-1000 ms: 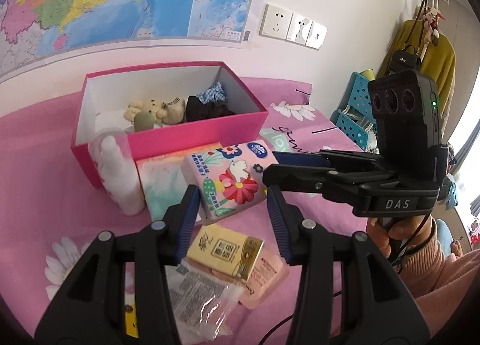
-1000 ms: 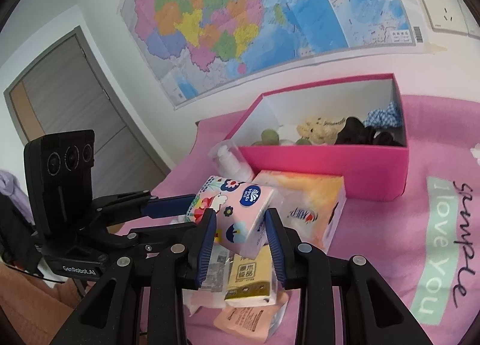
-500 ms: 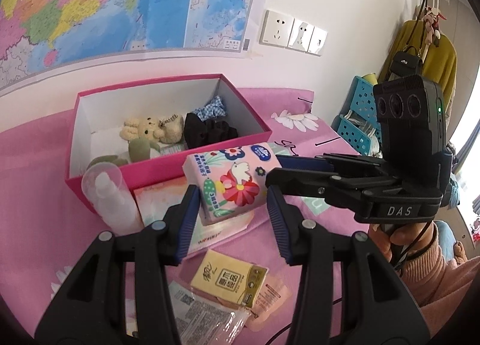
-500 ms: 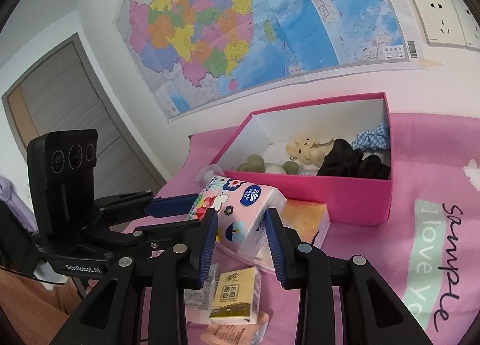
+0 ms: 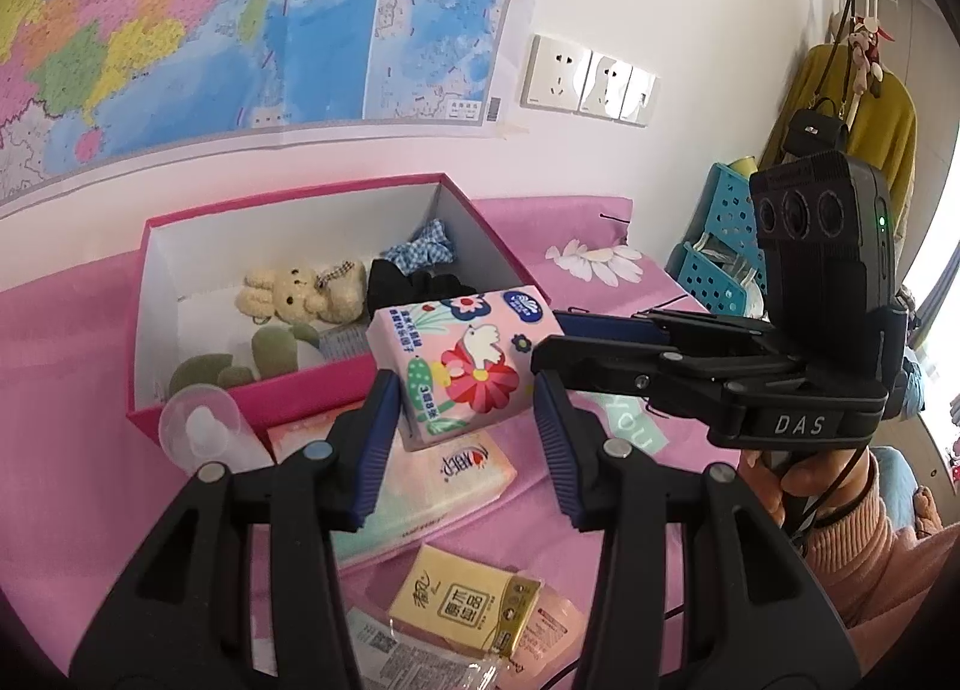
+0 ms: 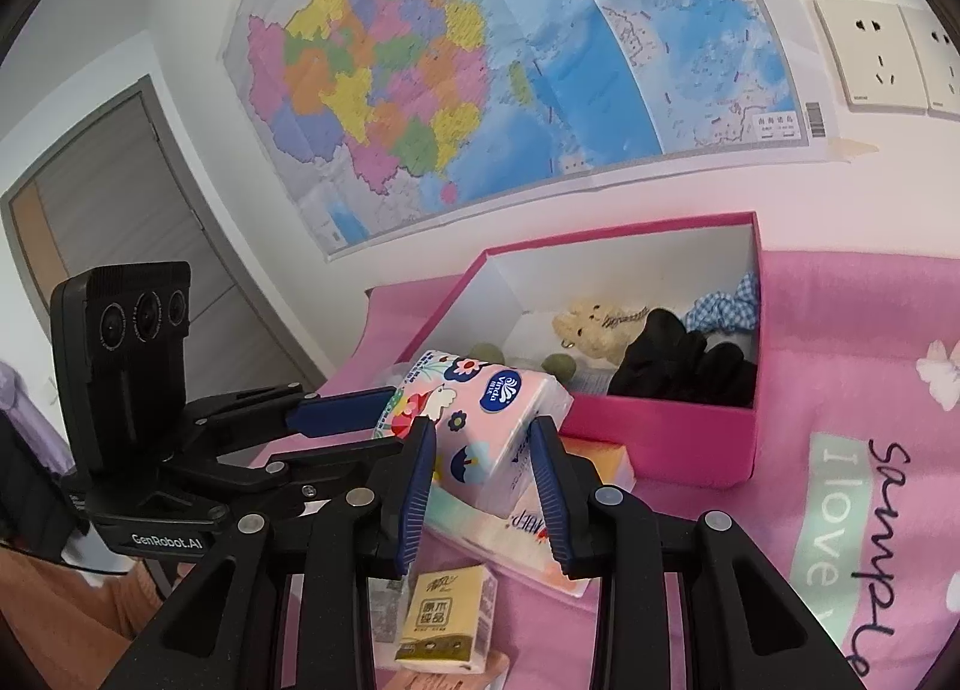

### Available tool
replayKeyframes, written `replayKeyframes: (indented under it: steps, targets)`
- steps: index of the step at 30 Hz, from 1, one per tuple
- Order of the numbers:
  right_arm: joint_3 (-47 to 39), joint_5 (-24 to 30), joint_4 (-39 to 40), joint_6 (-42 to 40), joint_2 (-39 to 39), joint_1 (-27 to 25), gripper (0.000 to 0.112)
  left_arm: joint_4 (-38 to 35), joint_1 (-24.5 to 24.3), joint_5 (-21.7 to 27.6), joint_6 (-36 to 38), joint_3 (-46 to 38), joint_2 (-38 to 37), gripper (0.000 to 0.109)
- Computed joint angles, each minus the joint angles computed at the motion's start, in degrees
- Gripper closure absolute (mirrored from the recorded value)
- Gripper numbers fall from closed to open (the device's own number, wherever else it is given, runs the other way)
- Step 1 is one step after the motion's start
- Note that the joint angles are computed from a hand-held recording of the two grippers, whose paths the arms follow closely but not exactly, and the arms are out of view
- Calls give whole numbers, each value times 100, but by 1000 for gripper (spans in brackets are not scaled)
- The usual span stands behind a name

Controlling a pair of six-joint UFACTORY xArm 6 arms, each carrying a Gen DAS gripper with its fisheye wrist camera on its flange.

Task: Organize soft objects
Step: 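Carry the floral tissue pack into the pink box and release it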

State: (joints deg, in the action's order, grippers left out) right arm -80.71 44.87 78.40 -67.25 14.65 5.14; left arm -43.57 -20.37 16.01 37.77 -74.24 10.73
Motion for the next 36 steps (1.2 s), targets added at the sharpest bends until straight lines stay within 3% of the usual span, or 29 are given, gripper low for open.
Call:
replayKeyframes:
  steps: [18, 36]
  targets:
    - [-896, -121, -277, 366, 618, -5, 79, 221, 226, 525, -352, -1025, 688, 61]
    - [-1914, -34, -713, 1016, 1384, 7, 81, 1173, 378, 753, -1369, -1889, 1372, 61]
